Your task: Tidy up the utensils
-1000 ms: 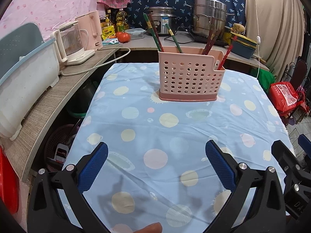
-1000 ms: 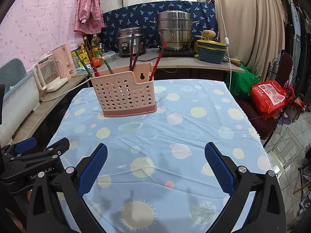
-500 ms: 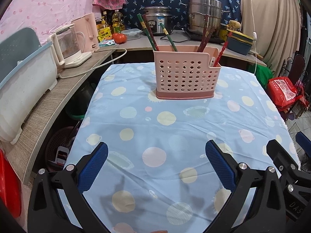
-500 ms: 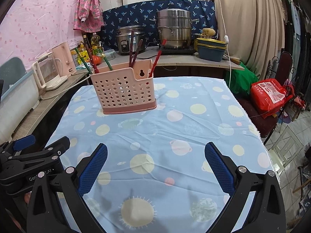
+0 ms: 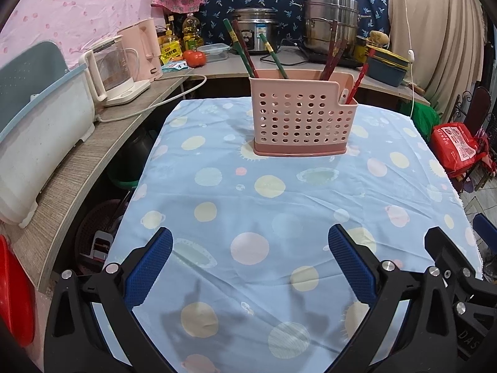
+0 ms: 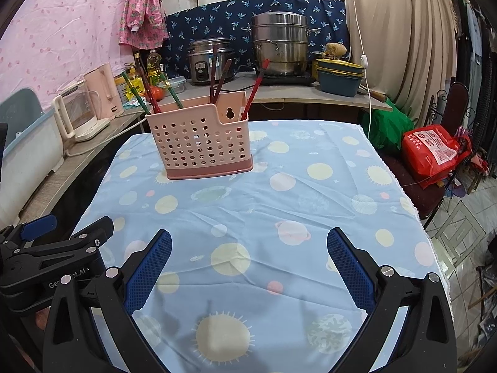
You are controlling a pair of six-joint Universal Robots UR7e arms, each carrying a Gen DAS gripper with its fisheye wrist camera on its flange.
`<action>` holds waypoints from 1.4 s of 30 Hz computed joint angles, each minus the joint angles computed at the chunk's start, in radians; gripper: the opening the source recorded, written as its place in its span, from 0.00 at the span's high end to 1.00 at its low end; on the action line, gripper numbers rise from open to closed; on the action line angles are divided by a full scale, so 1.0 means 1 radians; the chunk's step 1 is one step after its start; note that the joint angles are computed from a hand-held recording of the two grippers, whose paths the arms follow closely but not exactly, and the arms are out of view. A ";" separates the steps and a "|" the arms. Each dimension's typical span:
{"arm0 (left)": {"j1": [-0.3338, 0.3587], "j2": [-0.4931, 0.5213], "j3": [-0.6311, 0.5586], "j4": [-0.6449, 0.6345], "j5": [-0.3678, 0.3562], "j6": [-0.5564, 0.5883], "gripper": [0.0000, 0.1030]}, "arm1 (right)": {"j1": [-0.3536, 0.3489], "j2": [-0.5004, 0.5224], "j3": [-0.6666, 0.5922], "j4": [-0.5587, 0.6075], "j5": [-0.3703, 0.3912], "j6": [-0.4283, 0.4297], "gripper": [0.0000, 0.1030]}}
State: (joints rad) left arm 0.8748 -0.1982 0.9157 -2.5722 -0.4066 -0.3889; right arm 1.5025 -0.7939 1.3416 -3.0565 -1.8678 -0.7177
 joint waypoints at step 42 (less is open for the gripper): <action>0.002 0.002 -0.001 0.009 0.006 0.000 0.07 | 0.000 0.002 0.003 -0.002 -0.005 -0.005 0.06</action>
